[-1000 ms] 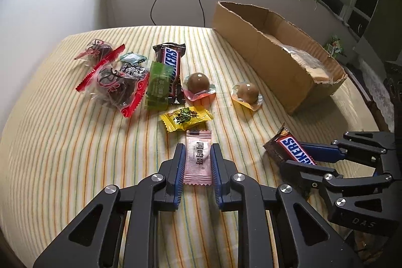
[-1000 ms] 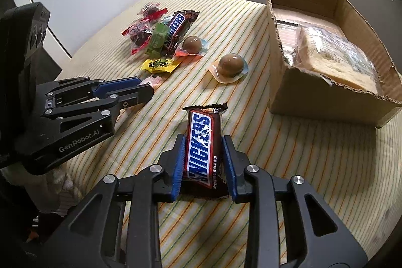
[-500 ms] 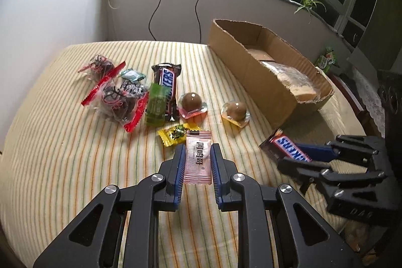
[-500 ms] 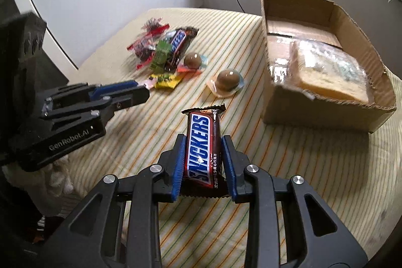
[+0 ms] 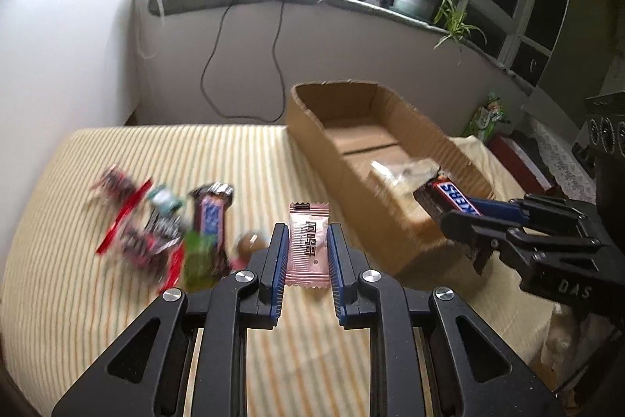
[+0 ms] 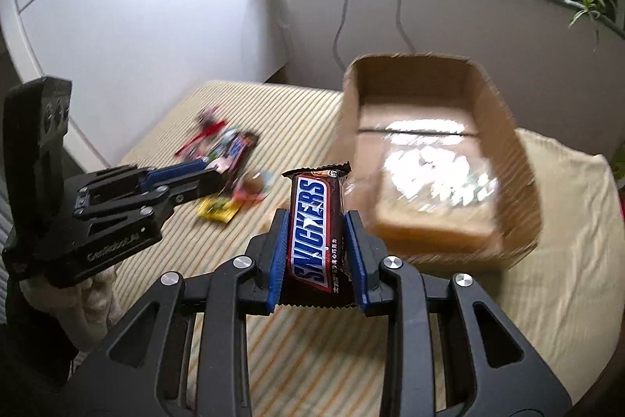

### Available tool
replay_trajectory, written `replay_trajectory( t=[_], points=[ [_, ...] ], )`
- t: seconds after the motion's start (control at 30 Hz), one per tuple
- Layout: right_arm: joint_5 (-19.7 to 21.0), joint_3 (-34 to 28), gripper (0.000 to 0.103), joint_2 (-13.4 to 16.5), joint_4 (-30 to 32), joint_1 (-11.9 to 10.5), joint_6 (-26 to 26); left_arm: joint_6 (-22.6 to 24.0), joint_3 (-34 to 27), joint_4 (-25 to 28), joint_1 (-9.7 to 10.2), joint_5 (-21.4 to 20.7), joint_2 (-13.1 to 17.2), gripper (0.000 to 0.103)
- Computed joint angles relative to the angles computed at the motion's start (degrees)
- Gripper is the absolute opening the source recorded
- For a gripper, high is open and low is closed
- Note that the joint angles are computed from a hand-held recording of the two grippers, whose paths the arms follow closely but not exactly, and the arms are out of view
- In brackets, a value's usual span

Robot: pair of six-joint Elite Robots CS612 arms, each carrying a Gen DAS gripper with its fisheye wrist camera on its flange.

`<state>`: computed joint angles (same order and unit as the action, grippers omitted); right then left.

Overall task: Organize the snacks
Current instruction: 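Carry both candies into the box and open the right gripper over the Snickers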

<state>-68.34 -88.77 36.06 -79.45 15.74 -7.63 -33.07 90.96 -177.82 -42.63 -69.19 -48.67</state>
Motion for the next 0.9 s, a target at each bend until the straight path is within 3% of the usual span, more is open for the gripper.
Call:
replay_trajectory(
  t=[0.37, 0.9],
  points=[
    [-2.1, 7.1, 0.030, -3.2, -5.7, -2.4, 3.2, 4.1, -9.5, 3.8, 1.32, -2.0, 4.4, 0.018],
    [-3.5, 15.8, 0.030, -6.6, -8.2, -2.9, 2.0, 6.9, -18.3, 9.2, 2.64, -5.4, 9.3, 0.018]
  ],
)
